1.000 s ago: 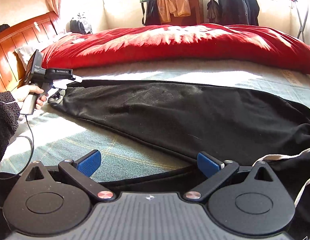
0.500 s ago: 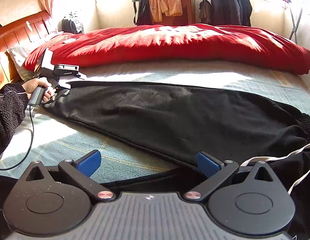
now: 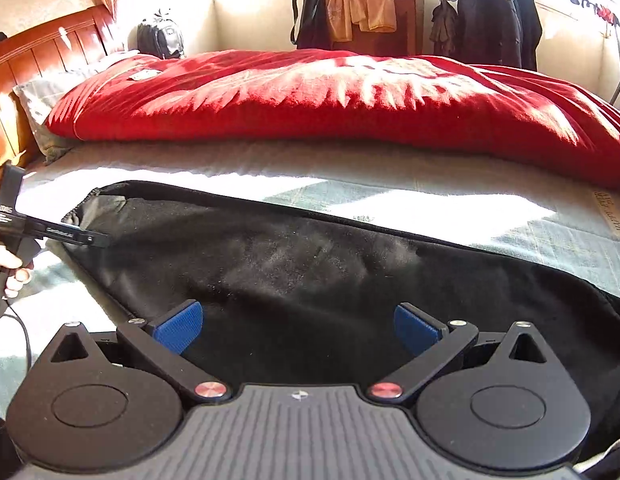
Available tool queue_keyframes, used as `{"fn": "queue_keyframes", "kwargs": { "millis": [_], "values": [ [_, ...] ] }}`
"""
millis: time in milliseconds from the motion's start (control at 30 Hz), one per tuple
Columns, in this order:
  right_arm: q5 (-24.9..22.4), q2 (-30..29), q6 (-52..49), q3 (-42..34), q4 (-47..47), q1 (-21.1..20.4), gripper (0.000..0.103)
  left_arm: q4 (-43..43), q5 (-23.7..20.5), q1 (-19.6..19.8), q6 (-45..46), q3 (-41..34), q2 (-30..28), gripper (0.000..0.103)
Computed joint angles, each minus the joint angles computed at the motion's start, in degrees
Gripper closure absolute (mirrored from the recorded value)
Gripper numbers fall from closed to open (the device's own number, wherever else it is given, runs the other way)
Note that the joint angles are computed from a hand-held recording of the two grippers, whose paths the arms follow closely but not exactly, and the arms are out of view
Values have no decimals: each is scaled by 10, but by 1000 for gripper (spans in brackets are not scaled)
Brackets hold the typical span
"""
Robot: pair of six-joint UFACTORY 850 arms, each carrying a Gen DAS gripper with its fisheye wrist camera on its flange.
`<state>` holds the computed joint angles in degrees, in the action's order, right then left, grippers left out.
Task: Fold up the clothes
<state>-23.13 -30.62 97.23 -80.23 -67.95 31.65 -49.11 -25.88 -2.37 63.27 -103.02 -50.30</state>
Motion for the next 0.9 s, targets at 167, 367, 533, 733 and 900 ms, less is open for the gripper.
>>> {"fn": "queue_keyframes", "kwargs": {
  "millis": [167,367,533,733,900],
  "values": [
    [-14,-103,-139,-114,192,-38,0,76,12,-11,-40,-3,-13,3],
    [-84,-194,-204,-220,215,-50,0,54,11,-3,-21,4,-12,1],
    [-74,-213,-228,-258,244,-79,0,76,12,-5,-47,-2,-15,0],
    [-4,-100,-212,-122,216,-91,0,88,-3,-3,-58,-16,-22,0],
    [-16,-2,-151,8,182,-124,0,99,7,-7,-80,-4,-6,1]
  ]
}}
